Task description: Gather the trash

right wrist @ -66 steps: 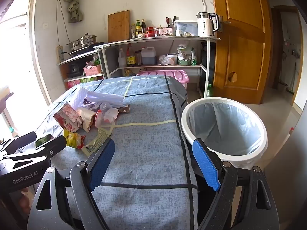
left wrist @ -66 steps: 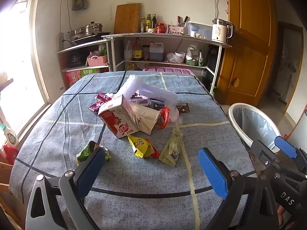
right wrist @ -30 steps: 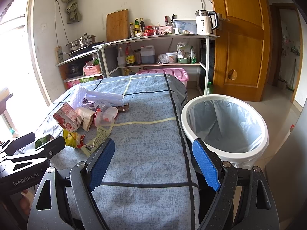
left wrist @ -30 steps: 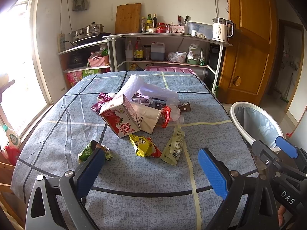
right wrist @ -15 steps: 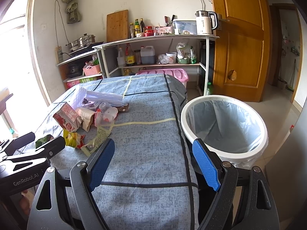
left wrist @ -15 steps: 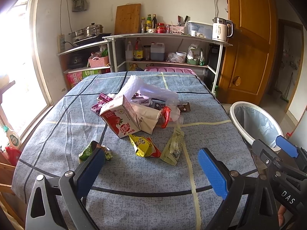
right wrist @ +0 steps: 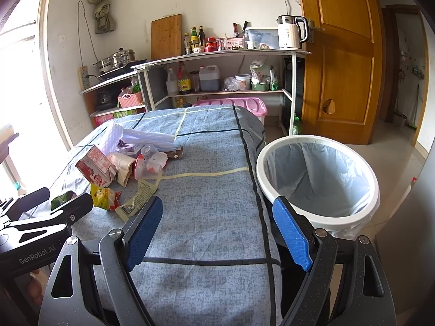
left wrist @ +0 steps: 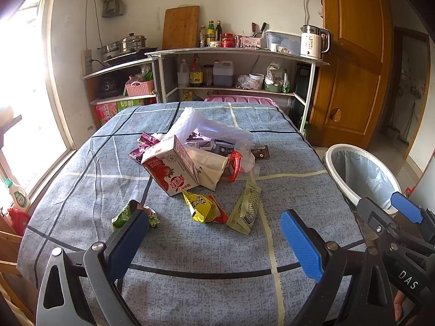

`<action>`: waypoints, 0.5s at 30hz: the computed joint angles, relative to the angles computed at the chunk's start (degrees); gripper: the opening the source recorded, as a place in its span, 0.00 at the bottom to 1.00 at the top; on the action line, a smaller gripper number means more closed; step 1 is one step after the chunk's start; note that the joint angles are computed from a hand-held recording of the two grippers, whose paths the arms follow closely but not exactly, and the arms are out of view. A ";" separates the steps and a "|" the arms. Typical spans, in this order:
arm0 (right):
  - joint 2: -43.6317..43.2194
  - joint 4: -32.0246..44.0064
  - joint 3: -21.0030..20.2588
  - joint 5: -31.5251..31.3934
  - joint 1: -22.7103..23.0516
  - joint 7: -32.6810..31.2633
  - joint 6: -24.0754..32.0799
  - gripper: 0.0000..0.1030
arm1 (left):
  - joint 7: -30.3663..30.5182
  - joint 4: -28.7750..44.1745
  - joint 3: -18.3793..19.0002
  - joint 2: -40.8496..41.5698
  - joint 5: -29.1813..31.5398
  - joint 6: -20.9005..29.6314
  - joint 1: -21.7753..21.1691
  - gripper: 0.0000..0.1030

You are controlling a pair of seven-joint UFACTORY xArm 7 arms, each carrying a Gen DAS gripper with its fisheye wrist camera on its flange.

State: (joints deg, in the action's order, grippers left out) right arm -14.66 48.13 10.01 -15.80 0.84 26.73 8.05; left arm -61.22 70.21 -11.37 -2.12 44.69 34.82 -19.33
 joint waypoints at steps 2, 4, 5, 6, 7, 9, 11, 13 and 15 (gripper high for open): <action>0.02 0.08 -0.21 0.21 0.19 -0.21 0.04 0.81 | -0.17 0.02 0.00 -0.03 0.16 0.06 0.00 0.96; 0.01 0.07 -0.15 0.14 0.14 -0.17 0.06 0.81 | -0.21 0.08 -0.06 0.04 0.23 0.10 -0.06 0.96; 0.01 0.05 -0.09 0.09 0.10 -0.08 0.08 0.81 | -0.21 0.08 -0.04 0.04 0.23 0.10 -0.07 0.96; 0.02 0.08 -0.15 0.15 0.16 -0.15 0.07 0.81 | -0.19 0.08 -0.02 0.06 0.21 0.02 -0.07 0.96; 0.02 0.08 -0.19 0.17 0.19 -0.21 0.05 0.81 | -0.26 0.06 -0.01 0.05 0.25 0.04 -0.07 0.96; 0.06 0.03 -0.07 0.02 0.08 -0.07 -0.01 0.81 | -0.31 0.11 -0.02 0.09 0.34 0.05 -0.11 0.96; 0.09 0.10 -0.17 0.14 0.19 -0.15 0.11 0.81 | -0.24 0.12 0.00 0.10 0.24 0.17 -0.14 0.96; -0.09 0.06 -0.23 0.20 0.26 -0.21 0.26 0.81 | -0.32 0.14 -0.04 0.12 0.31 0.22 -0.19 0.96; -0.10 0.09 -0.31 0.31 0.31 -0.33 0.25 0.81 | -0.45 0.14 -0.04 0.11 0.43 0.27 -0.21 0.96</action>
